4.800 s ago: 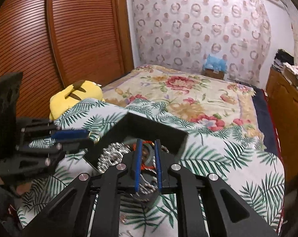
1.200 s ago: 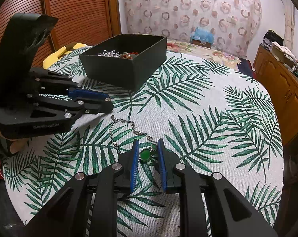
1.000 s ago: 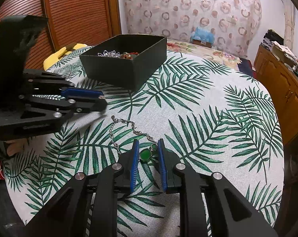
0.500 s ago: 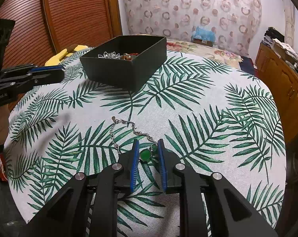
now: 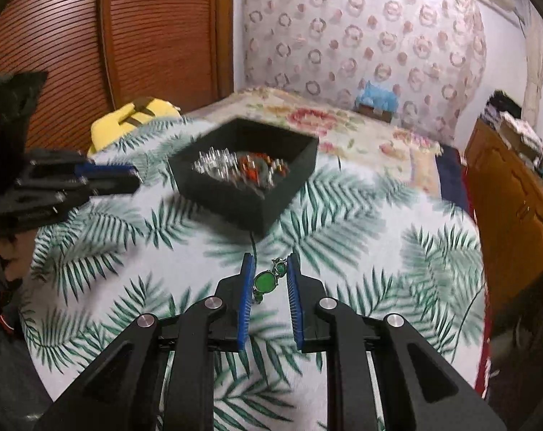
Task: Organize jewelry
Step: 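Drop earring into box with left tool while right tool drops green bracelet in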
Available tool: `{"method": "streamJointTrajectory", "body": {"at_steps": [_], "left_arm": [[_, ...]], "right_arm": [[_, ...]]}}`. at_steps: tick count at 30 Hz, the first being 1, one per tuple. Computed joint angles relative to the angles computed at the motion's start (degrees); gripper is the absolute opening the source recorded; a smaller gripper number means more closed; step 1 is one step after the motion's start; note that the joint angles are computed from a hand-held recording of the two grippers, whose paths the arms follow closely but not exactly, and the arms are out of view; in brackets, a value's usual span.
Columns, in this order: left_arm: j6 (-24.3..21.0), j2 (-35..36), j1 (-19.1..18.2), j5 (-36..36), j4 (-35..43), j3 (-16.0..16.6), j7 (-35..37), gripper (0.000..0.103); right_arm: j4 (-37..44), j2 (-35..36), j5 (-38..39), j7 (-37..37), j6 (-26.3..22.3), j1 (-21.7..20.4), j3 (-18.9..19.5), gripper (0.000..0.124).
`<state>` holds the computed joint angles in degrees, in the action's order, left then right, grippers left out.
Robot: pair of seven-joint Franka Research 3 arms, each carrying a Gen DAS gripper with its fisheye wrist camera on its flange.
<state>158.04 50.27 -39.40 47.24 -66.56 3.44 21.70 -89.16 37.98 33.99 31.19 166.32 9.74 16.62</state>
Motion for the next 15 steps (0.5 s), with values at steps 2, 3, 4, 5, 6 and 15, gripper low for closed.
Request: {"method": "streamJointTrajectory", "body": {"at_steps": [2,3,4,5,6,15], "left_arm": [[0.26,-0.24,-0.04,0.29,-0.37,0.46,-0.76,0.014],[0.29,-0.3,0.01,0.36,-0.44,0.54,-0.95,0.014],[0.3,-0.37,0.02,0.48,-0.52,0.65,-1.17,0.014],[0.39,-0.44,-0.05,0.77,-0.6,0.96,-1.65,0.014],[0.46,-0.5,-0.1,1.07,-0.66,1.18,-2.04,0.014],[-1.2,0.44,0.66,2.06,1.92,1.32,-2.1,0.014]], "right_arm": [[0.82,-0.11,0.08,-0.73,-0.2,-0.24,0.67,0.02],[1.45,-0.04,0.02,-0.85,-0.37,-0.11,0.71,0.02],[2.22,0.02,-0.17,-0.87,-0.46,0.2,0.63,0.02],[3.18,0.31,-0.44,-0.8,-0.61,0.6,0.46,0.02],[3.8,0.51,-0.49,-0.95,-0.75,0.69,0.53,0.02],[17.11,6.59,-2.71,2.38,-6.6,4.12,-1.07,0.02]]}}
